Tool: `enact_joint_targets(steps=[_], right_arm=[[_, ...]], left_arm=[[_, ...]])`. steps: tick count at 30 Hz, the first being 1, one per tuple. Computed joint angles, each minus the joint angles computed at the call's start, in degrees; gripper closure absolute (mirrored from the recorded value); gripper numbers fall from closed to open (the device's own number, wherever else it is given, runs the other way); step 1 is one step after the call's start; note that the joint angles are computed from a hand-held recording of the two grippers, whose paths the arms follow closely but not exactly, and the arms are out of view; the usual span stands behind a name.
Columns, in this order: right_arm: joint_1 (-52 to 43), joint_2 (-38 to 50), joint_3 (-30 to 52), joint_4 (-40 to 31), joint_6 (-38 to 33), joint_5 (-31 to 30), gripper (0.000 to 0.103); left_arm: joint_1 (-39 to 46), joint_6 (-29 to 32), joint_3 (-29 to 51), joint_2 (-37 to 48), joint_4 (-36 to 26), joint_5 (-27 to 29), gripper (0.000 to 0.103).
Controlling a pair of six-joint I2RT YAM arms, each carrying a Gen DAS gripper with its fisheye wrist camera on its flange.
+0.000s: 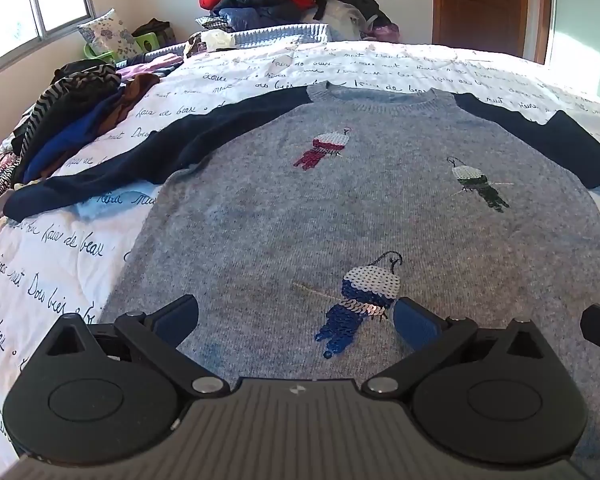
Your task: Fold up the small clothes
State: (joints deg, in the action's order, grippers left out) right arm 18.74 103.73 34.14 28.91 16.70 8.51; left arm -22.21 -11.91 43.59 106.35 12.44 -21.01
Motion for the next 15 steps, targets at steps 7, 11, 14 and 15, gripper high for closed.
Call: enact_joint_targets(steps=[7, 11, 14, 15], right_arm=[[0.13, -0.58, -0.31, -0.04, 0.24, 0.48, 0.0], [-0.08, -0.51, -0.39, 0.07, 0.24, 0.34, 0.0], [-0.25, -0.43, -0.44, 0.18, 0.39, 0.28, 0.0], [-0.3, -0.48, -0.52, 0.23, 0.44, 0.24, 0.0]], left_arm=[[-0.99, -0.83, 0.37, 0.01, -0.76, -2.42, 0.0], [-1.45, -0.97, 0.13, 0.06, -0.51, -3.79, 0.0], [-0.98, -1.42, -1.3, -0.71, 1.7, -1.73, 0.0], [-0.91, -1.31, -2.08, -1.01, 3.0, -1.26, 0.0]])
